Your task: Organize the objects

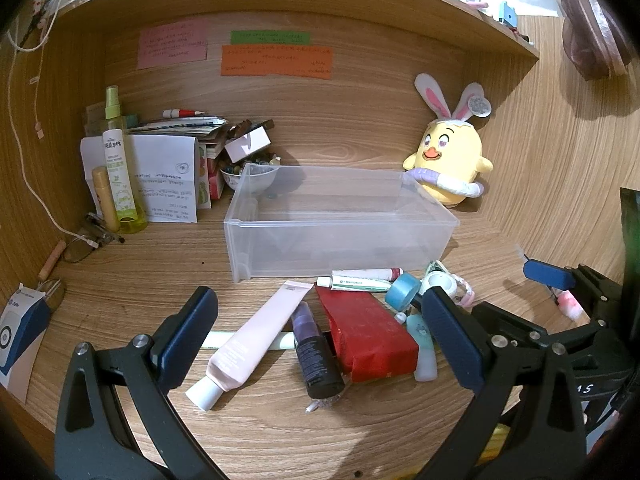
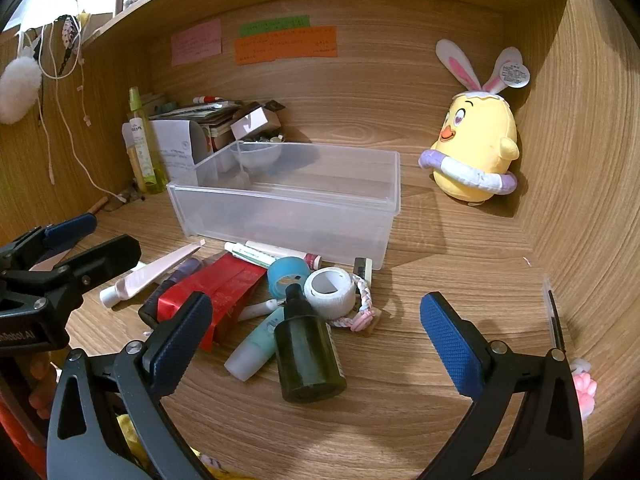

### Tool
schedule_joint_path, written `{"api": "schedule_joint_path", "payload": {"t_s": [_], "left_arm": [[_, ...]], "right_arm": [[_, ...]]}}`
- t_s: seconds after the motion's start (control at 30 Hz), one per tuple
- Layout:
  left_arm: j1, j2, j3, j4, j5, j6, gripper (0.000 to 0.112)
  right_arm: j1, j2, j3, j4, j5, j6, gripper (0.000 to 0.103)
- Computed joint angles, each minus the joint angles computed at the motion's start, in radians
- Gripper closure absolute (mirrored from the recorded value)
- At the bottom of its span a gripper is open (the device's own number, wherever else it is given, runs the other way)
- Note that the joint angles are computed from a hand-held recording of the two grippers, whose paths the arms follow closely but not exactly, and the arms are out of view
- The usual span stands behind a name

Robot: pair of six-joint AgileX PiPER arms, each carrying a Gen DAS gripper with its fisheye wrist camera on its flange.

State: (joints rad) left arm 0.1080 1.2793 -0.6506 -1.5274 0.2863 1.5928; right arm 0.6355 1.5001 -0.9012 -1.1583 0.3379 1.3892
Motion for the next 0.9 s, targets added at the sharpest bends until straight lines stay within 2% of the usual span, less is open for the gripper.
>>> {"api": "schedule_joint_path", "payload": {"t_s": [0.37,0.57,0.63,0.7,0.9], "left_arm": [[0.02,0.004,0.0,0.011,0.02,-0.005,0.009],[0.058,0.012,0.002,0.016,0.071,0.001,0.009],[0.077,0.009,0.0,0.029,0.088,-0.011,0.014],[0.099,0.005,-0.001,0.068,0.103,-0.037,0.024],[0.173,0.004,0.002,0.156,0.109,-0.088,0.025]], "right_arm": [[-0.002,-0.004,0.005,0.006,-0.008,0.0,0.0],[-0.02,-0.019,0.021,0.016,-0.041,-0.014,0.001],[-0.022,-0.026,0.028,-0.008,-0.044,0.005,0.001],[-0.022,-0.035,0.034,-0.035,-0.036,0.024,0.002],[-0.049,-0.061,0.052,-0.045,-0.039,0.023,0.008]]}}
